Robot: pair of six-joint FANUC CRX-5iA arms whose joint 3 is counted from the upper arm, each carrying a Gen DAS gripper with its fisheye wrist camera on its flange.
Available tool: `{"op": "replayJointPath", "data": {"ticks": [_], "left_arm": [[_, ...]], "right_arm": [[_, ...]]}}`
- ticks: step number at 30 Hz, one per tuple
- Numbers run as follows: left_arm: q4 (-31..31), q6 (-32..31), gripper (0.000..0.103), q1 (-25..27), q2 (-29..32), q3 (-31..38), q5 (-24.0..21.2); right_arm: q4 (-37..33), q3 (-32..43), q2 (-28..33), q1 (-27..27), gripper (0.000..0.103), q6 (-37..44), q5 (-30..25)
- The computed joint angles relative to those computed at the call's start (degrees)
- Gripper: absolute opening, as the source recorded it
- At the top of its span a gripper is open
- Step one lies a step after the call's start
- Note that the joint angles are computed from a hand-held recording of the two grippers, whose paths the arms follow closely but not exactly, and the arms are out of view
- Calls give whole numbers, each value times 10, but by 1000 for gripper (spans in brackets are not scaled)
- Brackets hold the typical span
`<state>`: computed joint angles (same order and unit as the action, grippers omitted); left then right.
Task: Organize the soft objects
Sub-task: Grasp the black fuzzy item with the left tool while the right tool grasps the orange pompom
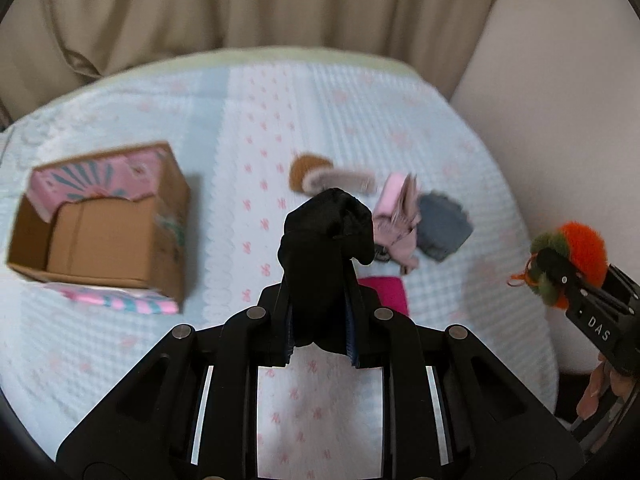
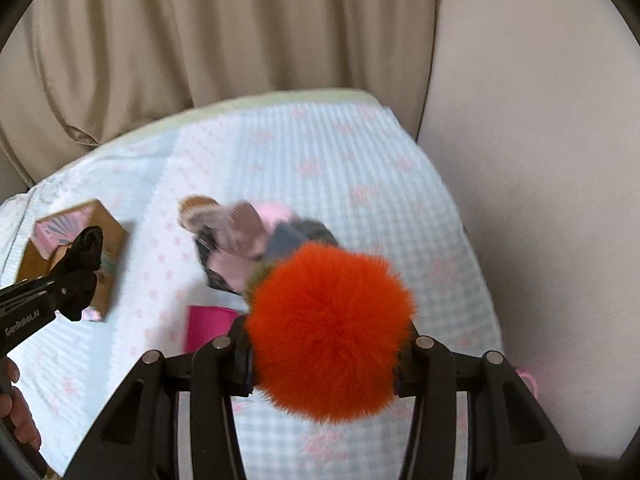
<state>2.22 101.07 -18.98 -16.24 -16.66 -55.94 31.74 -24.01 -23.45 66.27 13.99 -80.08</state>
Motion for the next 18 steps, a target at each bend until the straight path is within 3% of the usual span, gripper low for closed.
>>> {"op": "replayJointPath", "data": {"ticks": [4,8,13,18], "left_arm": [[8,-6,17,25,-40,26,-33],[47,-55,17,89,-78,40,-62],[139,-181,17,227,-122,35,-99],[248,-333,17,402,-141,20,-152]], "right_arm": [[26,68,23,32,44,9,-40],[51,144,65,58,44,18,-62],[71,237,135,75,44,22,-67],[74,347,227,82,44,32,-70]]}}
